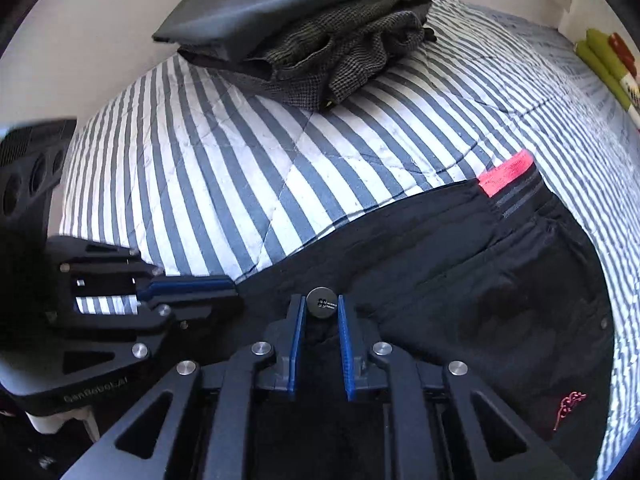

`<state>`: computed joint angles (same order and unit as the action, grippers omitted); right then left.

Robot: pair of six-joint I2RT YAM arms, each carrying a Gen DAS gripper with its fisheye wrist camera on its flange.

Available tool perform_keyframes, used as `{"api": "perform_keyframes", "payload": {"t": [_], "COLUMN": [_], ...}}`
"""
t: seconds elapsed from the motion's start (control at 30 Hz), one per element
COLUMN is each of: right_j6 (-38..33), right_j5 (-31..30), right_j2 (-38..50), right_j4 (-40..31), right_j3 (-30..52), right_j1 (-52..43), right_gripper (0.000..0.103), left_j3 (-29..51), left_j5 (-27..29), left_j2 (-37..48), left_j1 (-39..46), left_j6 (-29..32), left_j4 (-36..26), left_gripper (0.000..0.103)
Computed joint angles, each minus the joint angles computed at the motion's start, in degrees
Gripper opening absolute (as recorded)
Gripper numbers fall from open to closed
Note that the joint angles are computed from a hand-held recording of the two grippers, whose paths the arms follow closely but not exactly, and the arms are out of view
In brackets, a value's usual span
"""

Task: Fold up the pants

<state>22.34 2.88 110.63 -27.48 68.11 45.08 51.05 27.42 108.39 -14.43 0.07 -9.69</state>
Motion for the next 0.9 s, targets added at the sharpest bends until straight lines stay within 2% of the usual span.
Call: {"api": "perform_keyframes", "payload": {"t": [0.33, 0.53, 0.67, 0.77, 0.83, 0.9], "right_j6": [-2.2, -2.4, -3.8, -3.2, -2.6, -1.7], "right_j5": [-2.6, -6.0, -3.5, -4.2, 0.4, -3.4], "right_j2": [4.0, 2.7, 3.4, 2.5, 3.1, 2.2], "right_j4": [-2.9, -2.9, -1.5, 2.8, 2.4, 4.9], "right_j3": [5.4, 4.2, 3.3, 1.1, 1.7, -0.1], "right_j1": [-2.8, -3.4, -2.7, -3.9, -4.3, -6.8], "right_gripper": [0.015, 0.015, 0.015, 0.015, 0.013, 0.013], "left_j3": [-1.1, -1.1, -1.2, -1.3, -1.4, -1.0], "left_j5": [0.1, 0.1, 0.1, 0.0, -0.1, -0.7], "left_j2": [-1.1, -1.4, -1.5, -1.5, -1.7, -0.8], "left_j1": [0.4, 0.6, 0.6, 0.5, 0.6, -0.4], "left_j6": [0.5, 0.7, 0.7, 0.7, 1.0, 0.1], "left_j4": [-0.1, -0.4, -0.4, -0.2, -0.1, 0.9], "left_gripper": [0.007, 0.007, 0.007, 0.007, 0.007, 0.007]}}
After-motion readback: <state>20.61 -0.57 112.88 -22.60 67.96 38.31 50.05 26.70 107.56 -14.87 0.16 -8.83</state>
